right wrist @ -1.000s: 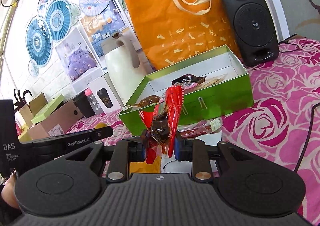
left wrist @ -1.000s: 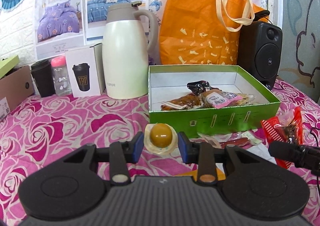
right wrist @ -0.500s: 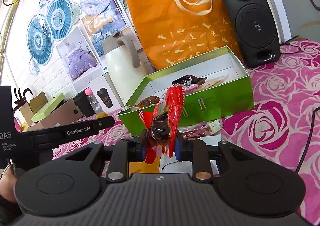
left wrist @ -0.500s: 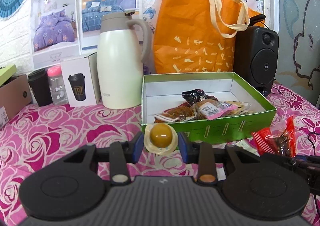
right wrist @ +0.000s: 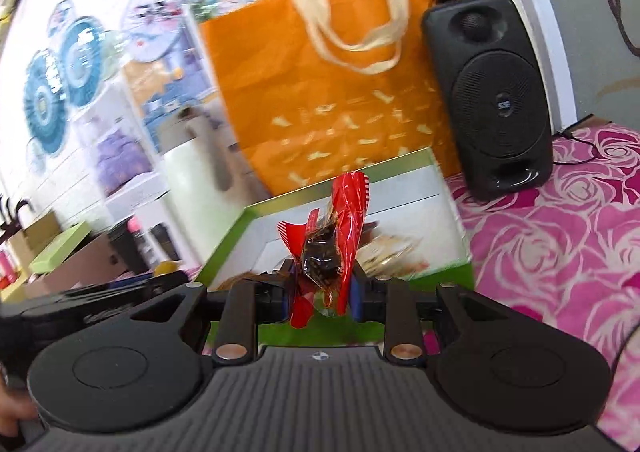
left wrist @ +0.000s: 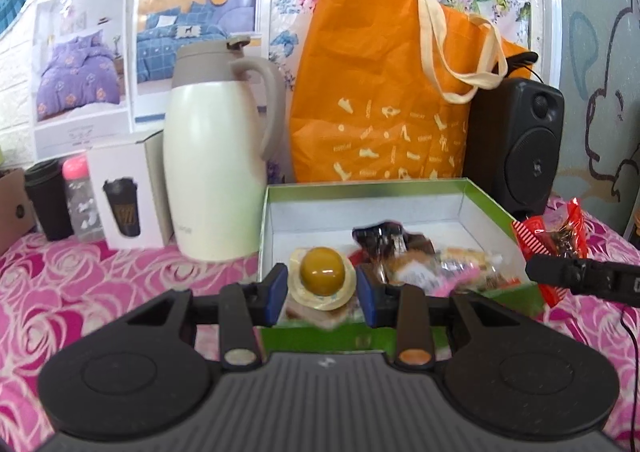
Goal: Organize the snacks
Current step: 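Grasp the yellow round snack with the left gripper while the right carries the red snack, then open both grippers to drop the red and yellow snacks into the box, then grasp the orange packet with the left gripper while the right gripper grasps the white packet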
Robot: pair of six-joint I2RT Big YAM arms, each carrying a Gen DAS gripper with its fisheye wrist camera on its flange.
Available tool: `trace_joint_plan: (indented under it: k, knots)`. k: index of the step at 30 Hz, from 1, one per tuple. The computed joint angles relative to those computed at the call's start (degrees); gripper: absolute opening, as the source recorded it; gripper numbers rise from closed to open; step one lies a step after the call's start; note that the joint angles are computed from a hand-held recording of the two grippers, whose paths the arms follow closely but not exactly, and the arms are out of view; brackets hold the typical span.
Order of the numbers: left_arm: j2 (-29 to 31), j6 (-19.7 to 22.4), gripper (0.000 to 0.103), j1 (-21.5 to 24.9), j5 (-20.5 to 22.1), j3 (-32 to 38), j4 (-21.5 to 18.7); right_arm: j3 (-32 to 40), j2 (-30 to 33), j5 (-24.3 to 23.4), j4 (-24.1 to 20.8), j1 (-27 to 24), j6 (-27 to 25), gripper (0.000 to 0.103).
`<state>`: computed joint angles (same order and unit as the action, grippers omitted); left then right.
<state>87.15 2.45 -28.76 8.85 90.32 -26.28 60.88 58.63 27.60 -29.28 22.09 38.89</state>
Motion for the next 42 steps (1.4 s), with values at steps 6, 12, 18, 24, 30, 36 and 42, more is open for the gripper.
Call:
trace_joint_plan:
  k: [6,12,18,24,30,36,42]
  knots:
    - [5.3,1.7,0.035,-1.0,1.6,4.6,0.6,1.3,4.2,-5.0,0.8,-5.4,-4.5,0.054]
    - [6.4,3.4,0.054,-1.4,1.8,3.7,2.1,1.6,5.7,-4.8,0.9,-5.7,-7.3,0.103]
    - [2.8,5.3,0.059,-0.3,1.4,-0.2,3.6,1.2,3.5,0.0,1.4,-3.4,-10.5,0.103]
    - [-4.6,7.9,0.065,2.6,6.6,-8.0,3.0,-1.6,-2.3,-1.4,-1.1,1.2,-10.5,0.103]
    - [-8.4,12.8,0.066,2.8,9.2,-12.6,-1.8,-2.7,-3.8,-5.6,-7.9,5.3,-14.7,0.103]
    - [-7.9,15.5,0.067,2.3,10.6,-13.4,-4.9,-1.5,-1.4,-6.2,-13.1,5.4,-8.8,0.103]
    - [-7.1,16.1,0.069,2.9,14.6,-12.7,-7.7,-2.5,-1.9,-11.1,-13.1,4.0,-1.0,0.103]
